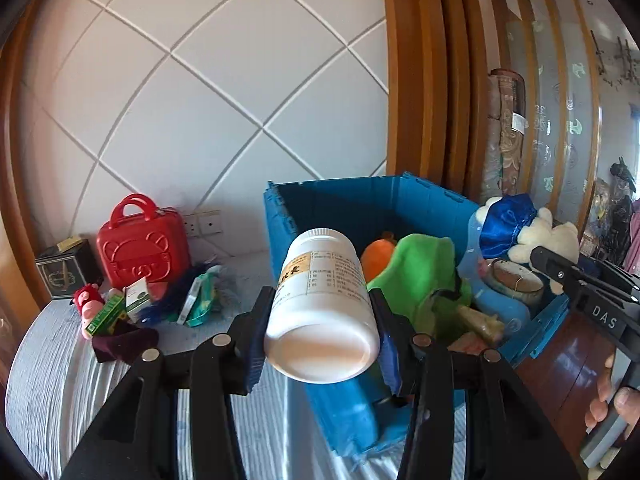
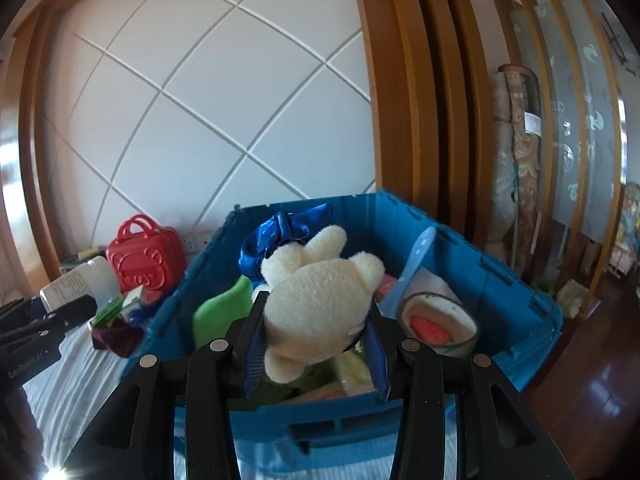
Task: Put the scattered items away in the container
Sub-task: 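Lift the pill bottle and teddy and carry both over the blue bin, then open the left tool over the bin while the right tool releases the teddy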
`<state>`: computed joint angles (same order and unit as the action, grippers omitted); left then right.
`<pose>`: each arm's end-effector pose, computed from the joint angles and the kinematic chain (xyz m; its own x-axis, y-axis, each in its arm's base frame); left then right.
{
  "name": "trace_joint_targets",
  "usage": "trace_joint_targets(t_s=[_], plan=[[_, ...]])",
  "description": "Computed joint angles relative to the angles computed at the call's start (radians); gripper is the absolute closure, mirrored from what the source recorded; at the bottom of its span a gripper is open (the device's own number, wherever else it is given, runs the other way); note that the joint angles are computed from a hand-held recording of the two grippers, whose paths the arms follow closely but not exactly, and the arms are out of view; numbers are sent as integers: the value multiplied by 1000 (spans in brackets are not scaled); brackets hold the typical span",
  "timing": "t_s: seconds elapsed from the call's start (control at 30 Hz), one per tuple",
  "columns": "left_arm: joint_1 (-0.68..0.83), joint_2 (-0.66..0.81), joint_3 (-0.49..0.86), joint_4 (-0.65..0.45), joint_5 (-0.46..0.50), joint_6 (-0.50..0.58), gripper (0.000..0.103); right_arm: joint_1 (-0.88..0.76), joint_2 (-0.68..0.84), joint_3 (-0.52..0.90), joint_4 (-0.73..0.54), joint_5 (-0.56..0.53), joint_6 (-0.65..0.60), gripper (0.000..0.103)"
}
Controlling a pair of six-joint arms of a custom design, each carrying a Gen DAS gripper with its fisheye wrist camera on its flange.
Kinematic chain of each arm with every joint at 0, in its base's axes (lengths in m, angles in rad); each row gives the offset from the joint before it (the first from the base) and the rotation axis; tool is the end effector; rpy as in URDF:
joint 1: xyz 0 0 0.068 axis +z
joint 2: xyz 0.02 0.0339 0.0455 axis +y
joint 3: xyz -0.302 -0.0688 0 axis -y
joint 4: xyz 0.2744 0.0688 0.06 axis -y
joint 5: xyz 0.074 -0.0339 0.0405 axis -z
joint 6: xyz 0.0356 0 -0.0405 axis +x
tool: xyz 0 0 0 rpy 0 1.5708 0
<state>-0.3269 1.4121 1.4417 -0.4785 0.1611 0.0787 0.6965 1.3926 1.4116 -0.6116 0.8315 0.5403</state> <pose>0.3231 -0.1156 0.4324 -0.3740 0.2088 -0.9036 0.4847 0.8747 0.0014 0.2631 0.1857 0.4212 -0.3479 0.1609 -0.9236 0.2529 0.9647 0.0728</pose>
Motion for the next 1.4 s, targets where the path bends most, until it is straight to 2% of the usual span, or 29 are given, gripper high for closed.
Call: trace_joint_targets(t_s=[0.17, 0.33, 0.57, 0.8, 0.87, 0.9, 1.0, 1.1, 1.27, 1.33, 1.4], plan=[[-220, 129, 121, -51, -147, -49, 58, -196, -91, -120, 67, -221, -124, 61], [-305, 270, 254, -181, -206, -77, 58, -296, -102, -185, 120, -356, -187, 61], [-328, 377, 368, -317, -244, -145, 58, -350, -61, -189, 110, -465, -233, 61], [-334, 401, 382, -362, -271, -169, 57, -367, -35, -170, 82, -497, -246, 60], [-337, 399, 379, -363, -284, -176, 53, -371, -34, -170, 71, -500, -242, 58], [-338, 399, 382, -367, -294, -179, 47, -373, -32, -170, 65, -500, -239, 56], [-338, 390, 374, -366, -314, -183, 39, -370, -38, -173, 62, -498, -243, 48], [-331, 378, 360, -357, -305, -181, 38, -369, -49, -177, 62, -491, -237, 30], [-333, 347, 330, -336, -304, -173, 38, -371, -86, -195, 58, -485, -234, 15], [-337, 329, 314, -324, -308, -169, 38, -371, -107, -201, 57, -481, -233, 2], [-341, 309, 298, -310, -315, -170, 38, -369, -136, -212, 58, -470, -226, 0]])
